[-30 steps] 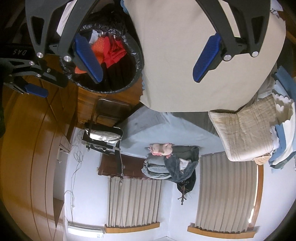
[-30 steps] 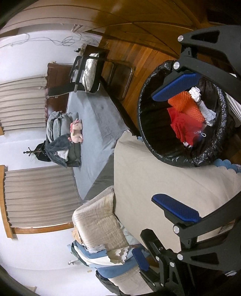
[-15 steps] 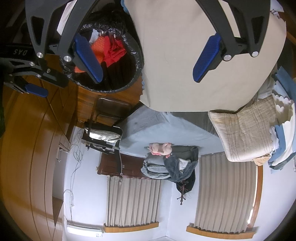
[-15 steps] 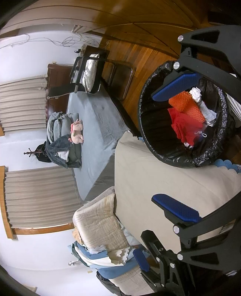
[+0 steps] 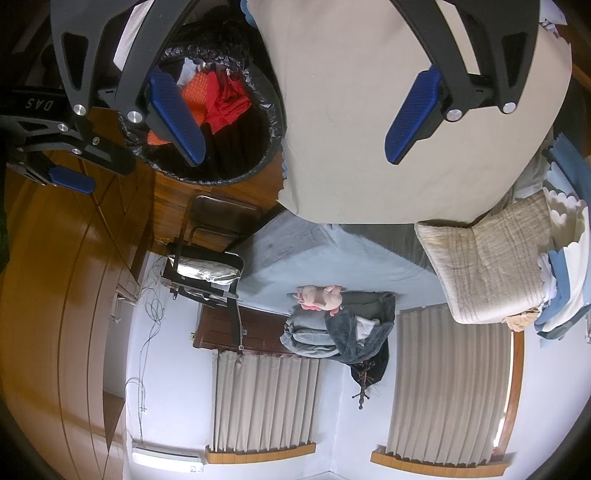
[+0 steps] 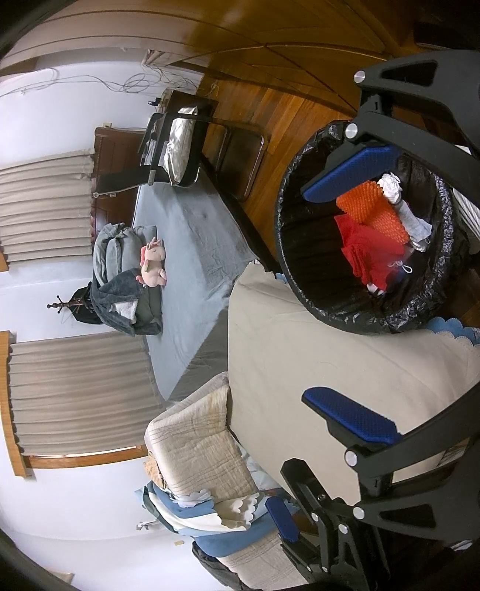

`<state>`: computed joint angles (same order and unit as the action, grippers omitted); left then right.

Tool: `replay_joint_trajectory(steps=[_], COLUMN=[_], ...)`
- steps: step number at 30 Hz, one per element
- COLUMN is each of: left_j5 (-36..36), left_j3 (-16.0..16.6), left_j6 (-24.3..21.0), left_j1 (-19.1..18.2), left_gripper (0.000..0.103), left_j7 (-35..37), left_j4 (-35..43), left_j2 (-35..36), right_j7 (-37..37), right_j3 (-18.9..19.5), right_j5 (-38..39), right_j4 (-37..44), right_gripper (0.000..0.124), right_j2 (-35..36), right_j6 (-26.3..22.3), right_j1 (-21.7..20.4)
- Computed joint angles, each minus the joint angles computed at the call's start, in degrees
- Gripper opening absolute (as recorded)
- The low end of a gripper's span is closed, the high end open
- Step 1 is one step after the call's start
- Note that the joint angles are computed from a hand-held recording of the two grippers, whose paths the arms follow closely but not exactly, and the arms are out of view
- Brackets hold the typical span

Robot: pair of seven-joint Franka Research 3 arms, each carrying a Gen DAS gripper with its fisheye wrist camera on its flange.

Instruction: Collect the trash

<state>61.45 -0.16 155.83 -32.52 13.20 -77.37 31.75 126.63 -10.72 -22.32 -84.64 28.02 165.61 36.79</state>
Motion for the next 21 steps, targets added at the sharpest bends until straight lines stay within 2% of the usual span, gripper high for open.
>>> replay_joint_trajectory(steps=[21], left_j5=[-0.7], left_j3=[0.0], left_j6=[0.0], left_j1=[0.1], left_gripper=[0.096], left_j7=[0.6], left_j4=[0.2], left_j2=[0.2], right_j7=[-0.3], right_j3=[0.0], right_j5=[0.2], right_j4=[-0.1], right_gripper=[0.097], right_j2=[0.0], right_j6=[0.0], right_j1=[0.0])
